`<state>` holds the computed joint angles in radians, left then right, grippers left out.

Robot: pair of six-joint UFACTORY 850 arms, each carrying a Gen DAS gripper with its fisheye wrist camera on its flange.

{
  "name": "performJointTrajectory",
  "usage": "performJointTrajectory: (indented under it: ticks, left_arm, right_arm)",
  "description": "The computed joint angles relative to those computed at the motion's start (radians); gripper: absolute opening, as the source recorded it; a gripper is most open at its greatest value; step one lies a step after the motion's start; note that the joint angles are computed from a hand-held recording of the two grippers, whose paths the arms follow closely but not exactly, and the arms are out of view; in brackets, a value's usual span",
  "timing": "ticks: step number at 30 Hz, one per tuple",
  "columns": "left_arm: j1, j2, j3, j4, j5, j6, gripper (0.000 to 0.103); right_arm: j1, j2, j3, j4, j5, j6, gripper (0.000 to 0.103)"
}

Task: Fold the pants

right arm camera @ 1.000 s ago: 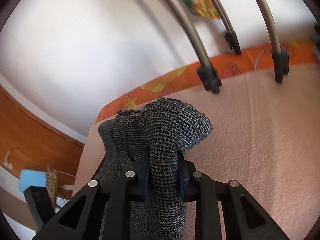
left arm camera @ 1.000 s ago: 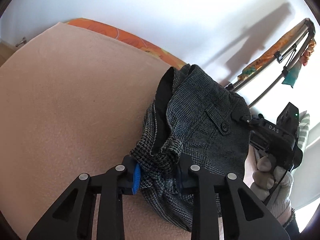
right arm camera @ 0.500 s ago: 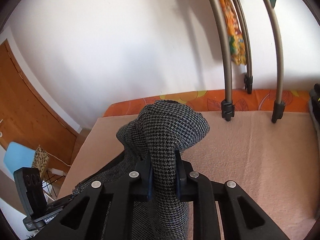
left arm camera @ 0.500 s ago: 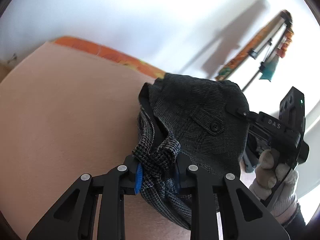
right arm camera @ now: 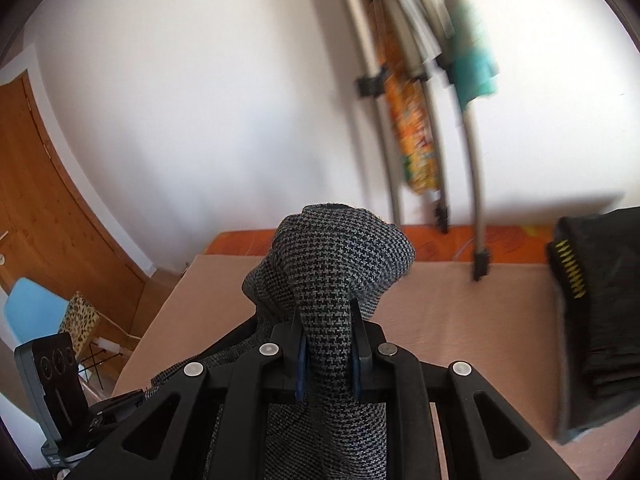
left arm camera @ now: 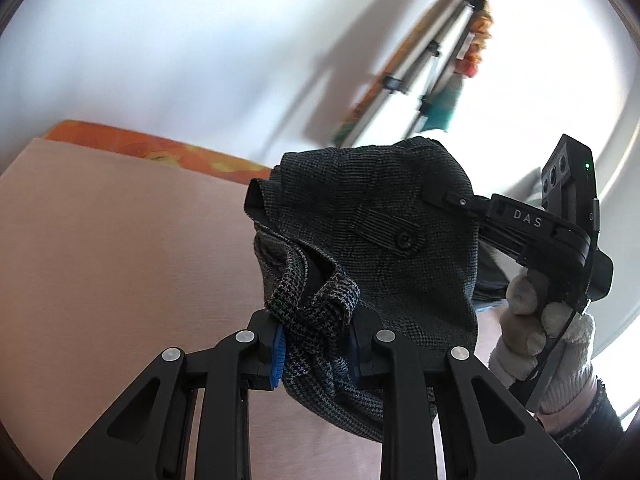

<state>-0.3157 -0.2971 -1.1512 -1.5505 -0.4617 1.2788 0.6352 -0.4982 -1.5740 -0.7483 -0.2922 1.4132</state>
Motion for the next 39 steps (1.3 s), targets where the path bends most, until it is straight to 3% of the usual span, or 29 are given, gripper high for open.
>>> performJointTrajectory:
  ticks: [12,20,30,35,39]
  left_arm:
    - [-0.164,-0.045,-0.092,-0.112,-0.004,0.062,0.022]
    - [-0.279,-0.153,-0.250,-0.153,0.027,0.087,0.022]
    - [-0.376,-0.338,-0.491,-0.138,0.107,0.055,0.022]
    - [-0.405,-0.418,-0.583,-0.097,0.175,0.037,0.022]
    - [-0.419,-0.478,-0.647,0.006,0.176,-0.085,0.022]
  right_arm:
    - [-0.081,0.239,0.234,-0.145,-0.047,0.059,0.015]
    - [-0.200,0.336,0.305,-0.069,-0.057,-0.103,0.015]
    - [-0.349,0.307,0.277,0.064,-0.005,-0.378,0.015]
    - [-0.426,0.243,0.250,0.236,0.062,-0.590,0.015]
    - [-0.469,0.198,0.230,0.324,0.072,-0.707,0.015]
